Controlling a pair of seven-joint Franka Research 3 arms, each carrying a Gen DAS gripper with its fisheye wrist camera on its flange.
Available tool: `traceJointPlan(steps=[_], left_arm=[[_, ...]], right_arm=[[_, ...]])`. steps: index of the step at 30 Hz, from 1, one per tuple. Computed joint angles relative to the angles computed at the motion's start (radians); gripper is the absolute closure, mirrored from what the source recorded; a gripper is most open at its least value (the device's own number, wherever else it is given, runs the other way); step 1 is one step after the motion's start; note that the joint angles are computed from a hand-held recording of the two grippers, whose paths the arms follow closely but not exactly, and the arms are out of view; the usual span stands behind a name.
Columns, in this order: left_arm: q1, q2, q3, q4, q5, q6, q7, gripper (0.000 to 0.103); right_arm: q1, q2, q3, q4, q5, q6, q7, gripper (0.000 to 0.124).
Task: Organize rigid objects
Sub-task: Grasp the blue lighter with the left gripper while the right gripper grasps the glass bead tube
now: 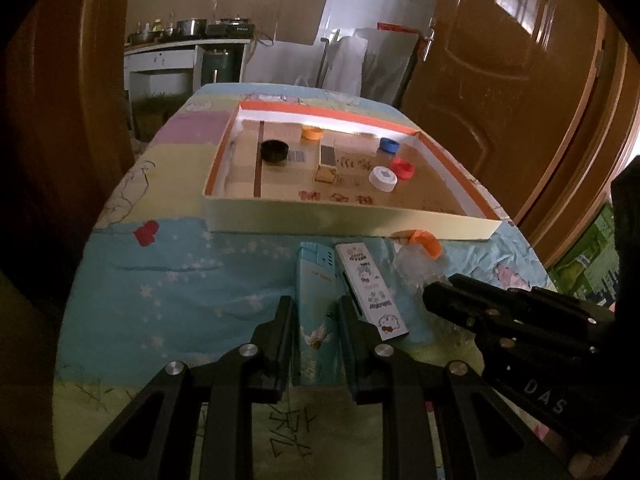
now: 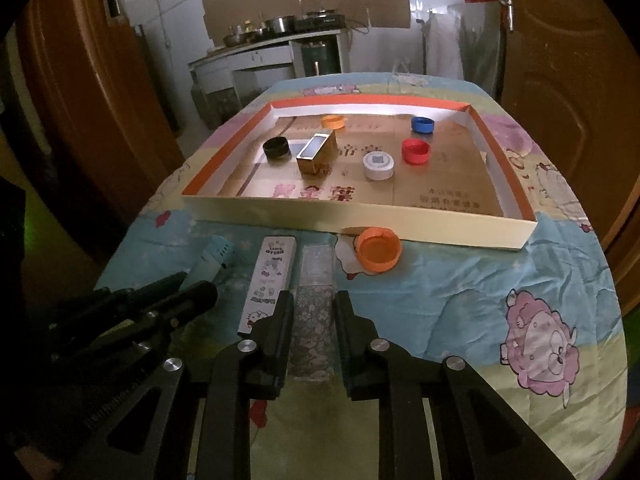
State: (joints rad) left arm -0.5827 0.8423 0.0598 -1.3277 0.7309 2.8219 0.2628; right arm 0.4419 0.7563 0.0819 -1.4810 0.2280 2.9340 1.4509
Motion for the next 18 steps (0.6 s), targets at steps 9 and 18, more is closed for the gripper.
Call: traceJointPlan(steps=[9,18], left_arm=[[-0.011,-0.023,0.02,-0.016,0.031,0.018,-0.029,0.081],[-0.001,-0.02,0.007,0.02,0.038,0.01,0.002,0.081]], right_arm=[[-0.017,-0.019,0.019,-0.029,0.017,0.008,-0.022,0.103],[-0.042,-0.053,0.044,-0.065,0.048,0.046,-0.048,0.103]])
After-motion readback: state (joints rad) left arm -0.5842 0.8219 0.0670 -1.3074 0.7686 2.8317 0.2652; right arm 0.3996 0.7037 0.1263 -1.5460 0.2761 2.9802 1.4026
